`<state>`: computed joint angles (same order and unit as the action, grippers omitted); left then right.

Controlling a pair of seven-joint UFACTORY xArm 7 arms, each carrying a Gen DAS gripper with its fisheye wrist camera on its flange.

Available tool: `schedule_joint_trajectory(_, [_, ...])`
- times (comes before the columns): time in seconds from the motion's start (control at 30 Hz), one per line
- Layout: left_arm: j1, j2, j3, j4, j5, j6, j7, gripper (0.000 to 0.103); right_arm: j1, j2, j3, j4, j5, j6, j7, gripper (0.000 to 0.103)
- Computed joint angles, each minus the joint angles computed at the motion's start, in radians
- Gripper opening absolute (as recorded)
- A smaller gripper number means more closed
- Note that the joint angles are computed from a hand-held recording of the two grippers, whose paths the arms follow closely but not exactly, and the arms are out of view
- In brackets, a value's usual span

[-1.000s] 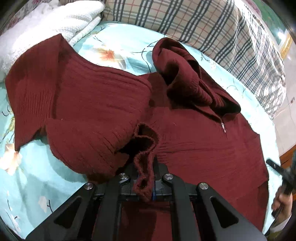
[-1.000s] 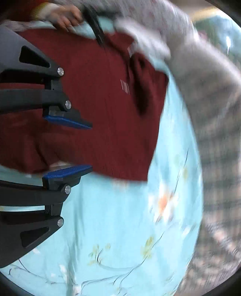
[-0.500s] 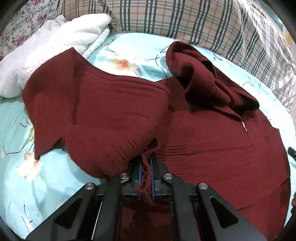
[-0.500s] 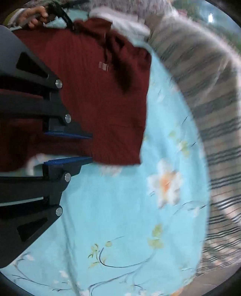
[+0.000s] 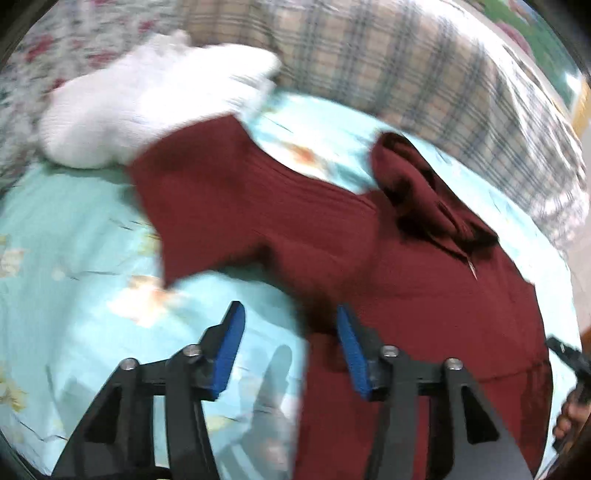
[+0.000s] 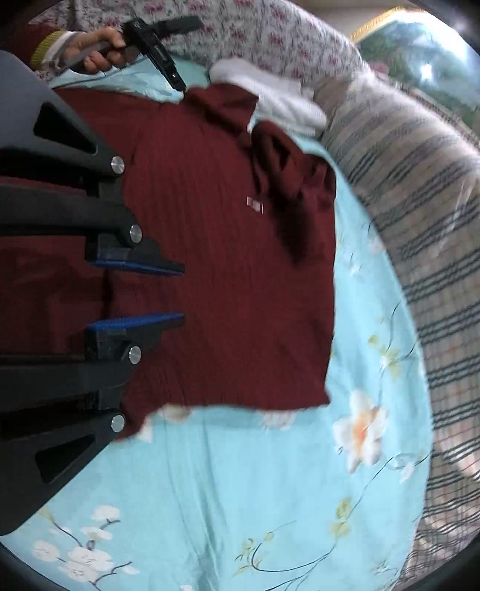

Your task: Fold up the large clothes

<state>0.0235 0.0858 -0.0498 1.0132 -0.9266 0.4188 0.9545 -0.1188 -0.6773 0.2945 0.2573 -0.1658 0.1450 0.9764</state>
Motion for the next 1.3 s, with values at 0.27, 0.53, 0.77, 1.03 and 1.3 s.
schedule_joint_trajectory(0.27, [0.014, 0.18, -0.007, 0.217, 0.225, -0.017, -0.2, 0.059, 0.097, 0.07, 0.025, 0.019, 0.046, -0.08, 0.037, 0.022])
schedule_joint_trajectory(0.53, [-0.082, 0.456, 0.076, 0.559, 0.646, 0.085, -0.534, 0.039, 0.137, 0.149, 0.032, 0.042, 0.064, -0.114, 0.036, 0.022])
schedule_joint_trajectory(0.77, [0.153, 0.347, -0.157, 0.447, 0.445, 0.039, -0.331, 0.007, 0.153, 0.143, 0.04, 0.042, 0.074, -0.129, 0.041, 0.022])
schedule_joint_trajectory(1.03, [0.239, 0.102, -0.251, 0.277, 0.005, 0.249, -0.02, 0.006, 0.166, 0.093, 0.053, 0.006, 0.1, -0.154, 0.06, 0.022])
schedule_joint_trajectory(1.3, [0.094, -0.047, -0.254, 0.138, -0.161, 0.382, 0.081, 0.006, 0.17, -0.123, 0.066, -0.082, 0.109, -0.056, 0.122, 0.022])
